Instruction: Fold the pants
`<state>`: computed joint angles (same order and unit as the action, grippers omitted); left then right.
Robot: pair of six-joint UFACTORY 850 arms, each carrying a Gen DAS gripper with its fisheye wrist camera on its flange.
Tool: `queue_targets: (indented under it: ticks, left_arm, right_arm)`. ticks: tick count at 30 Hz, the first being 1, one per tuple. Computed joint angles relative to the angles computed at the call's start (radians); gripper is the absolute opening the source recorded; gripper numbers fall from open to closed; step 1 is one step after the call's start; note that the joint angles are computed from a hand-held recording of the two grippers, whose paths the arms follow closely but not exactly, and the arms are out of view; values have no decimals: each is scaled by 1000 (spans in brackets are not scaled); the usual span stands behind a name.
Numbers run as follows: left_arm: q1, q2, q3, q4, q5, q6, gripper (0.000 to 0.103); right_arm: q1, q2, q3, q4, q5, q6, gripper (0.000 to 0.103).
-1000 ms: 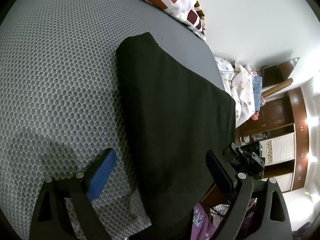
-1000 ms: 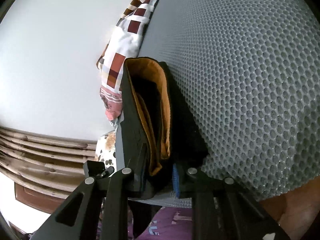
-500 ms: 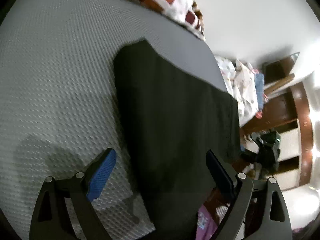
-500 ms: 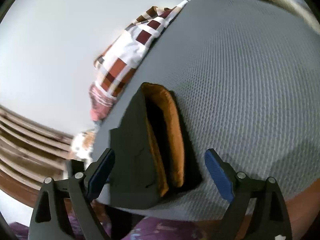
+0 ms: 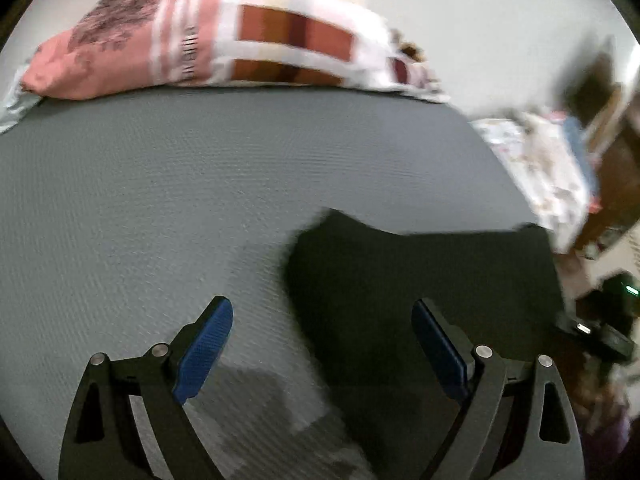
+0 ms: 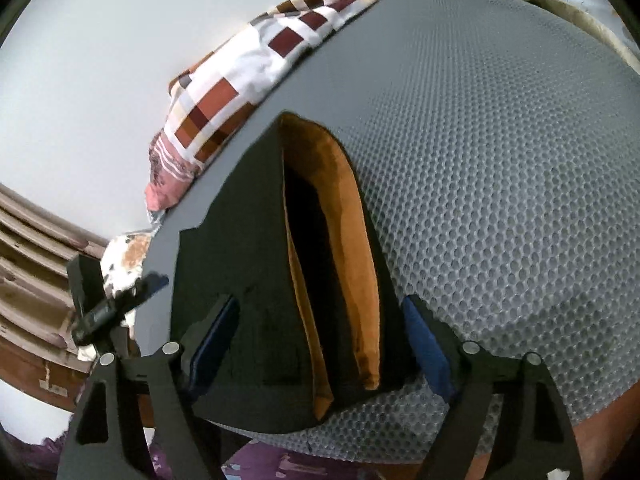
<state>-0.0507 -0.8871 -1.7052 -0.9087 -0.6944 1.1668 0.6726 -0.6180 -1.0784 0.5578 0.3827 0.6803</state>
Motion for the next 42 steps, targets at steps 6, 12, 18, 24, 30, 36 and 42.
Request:
queue_targets:
  ticks: [6, 12, 18, 24, 30, 36, 42]
  left_arm:
    - [-10, -89, -114, 142, 71, -151, 92]
    - [-13, -93, -116, 175, 138, -215, 92]
    - [69, -99, -139, -19, -171, -144, 91]
    - [74, -39, -28, 76, -419, -89, 91]
    - [86, -32, 30, 65, -519, -120, 97]
    - [79, -94, -50, 17, -650, -204, 98]
    - [63, -117, -69, -48, -666, -203, 97]
  right_arm:
    - [-16, 1, -15, -34, -30, 14, 81]
    - [-27, 0, -14, -98, -19, 90, 81]
    - [-42, 6, 4, -210, 11, 225, 82]
    - [-44, 14, 22, -254, 42, 283, 82]
    - [-42, 21, 39, -309, 58, 328, 83]
    - [-35, 15, 21, -286, 32, 284, 86]
    - [-47, 12, 3, -333, -7, 300, 86]
